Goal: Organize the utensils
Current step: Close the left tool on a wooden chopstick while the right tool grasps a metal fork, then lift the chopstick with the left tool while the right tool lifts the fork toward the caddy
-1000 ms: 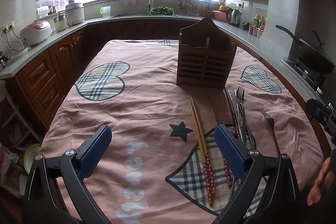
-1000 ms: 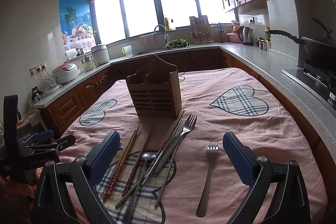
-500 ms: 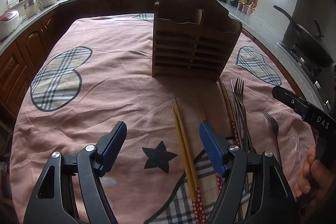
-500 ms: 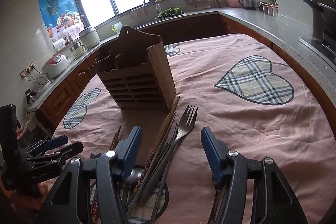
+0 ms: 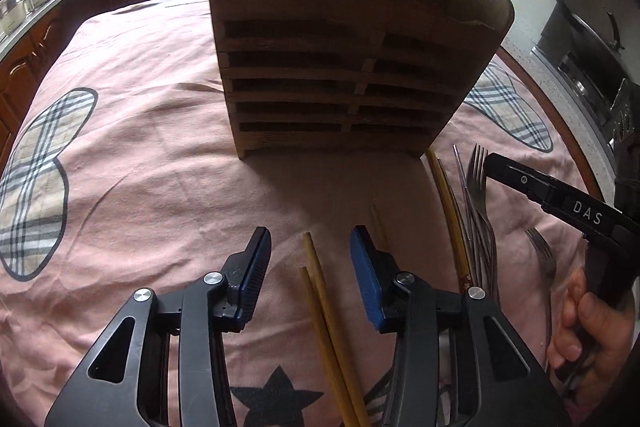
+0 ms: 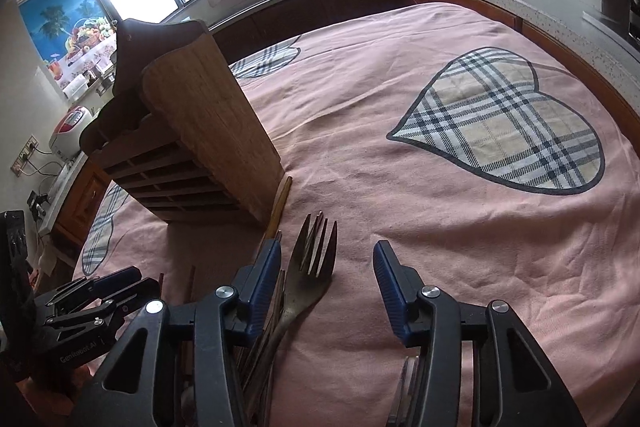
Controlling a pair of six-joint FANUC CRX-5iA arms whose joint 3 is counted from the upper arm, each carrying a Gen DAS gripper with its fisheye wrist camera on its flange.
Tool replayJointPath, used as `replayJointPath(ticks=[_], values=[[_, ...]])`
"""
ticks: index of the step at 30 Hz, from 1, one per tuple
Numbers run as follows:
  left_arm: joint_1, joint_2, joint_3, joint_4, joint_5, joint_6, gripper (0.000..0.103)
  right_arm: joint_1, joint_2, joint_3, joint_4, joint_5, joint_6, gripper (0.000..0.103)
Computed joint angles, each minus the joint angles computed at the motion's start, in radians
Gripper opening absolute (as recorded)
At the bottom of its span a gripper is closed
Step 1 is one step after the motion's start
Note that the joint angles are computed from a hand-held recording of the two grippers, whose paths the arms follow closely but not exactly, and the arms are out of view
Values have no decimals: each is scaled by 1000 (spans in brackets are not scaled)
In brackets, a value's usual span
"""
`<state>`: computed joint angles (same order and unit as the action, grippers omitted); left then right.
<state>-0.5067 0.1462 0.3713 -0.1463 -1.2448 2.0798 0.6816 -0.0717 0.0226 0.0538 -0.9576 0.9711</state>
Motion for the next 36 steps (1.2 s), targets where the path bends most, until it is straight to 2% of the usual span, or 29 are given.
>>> replayJointPath(ticks=[1, 3, 5, 8, 9, 14, 20, 22, 24, 25, 27, 28, 29, 30, 33, 36], values=[[4, 7, 0, 13, 2, -10, 31, -6, 11, 9, -9, -5, 8, 49], [12, 14, -4, 33, 9, -25, 13, -16, 31, 24, -26, -13, 23, 41], [10, 12, -12, 27, 25, -30, 7, -21, 35, 25, -39, 0, 38, 37], [17, -2, -36, 49, 62, -39, 7, -20, 34, 24, -40, 14, 62, 14], [17, -13, -47, 51, 74, -39, 6, -18, 32, 21, -37, 21, 64, 9], [29, -62, -87, 64, 123, -45, 5, -21, 9, 11, -49, 39, 80, 0], [39, -120, -113, 65, 158, -23, 4, -19, 3, -4, -21, 64, 47, 0], [46, -143, -125, 68, 171, -14, 4, -28, 8, 5, -42, 62, 49, 10], [50, -159, -130, 68, 176, -6, 4, -62, 26, 40, -143, 48, 105, 40], [48, -167, -132, 64, 178, -1, 4, -64, 26, 39, -156, 57, 110, 45], [44, -182, -133, 57, 177, 8, 4, -43, 43, 40, -98, 47, 91, 46], [44, -186, -132, 55, 176, 11, 4, -43, 50, 45, -101, 41, 98, 42], [45, -195, -137, 55, 178, 13, 4, -53, 57, 58, -135, 33, 122, 24], [47, -204, -141, 54, 179, 16, 4, -58, 53, 56, -153, 41, 132, 14], [43, -222, -145, 39, 183, 34, 4, -33, 18, 25, -92, 71, 102, 2], [35, -242, -152, 27, 188, 48, 4, -15, -27, 0, -55, 93, 86, 2]])
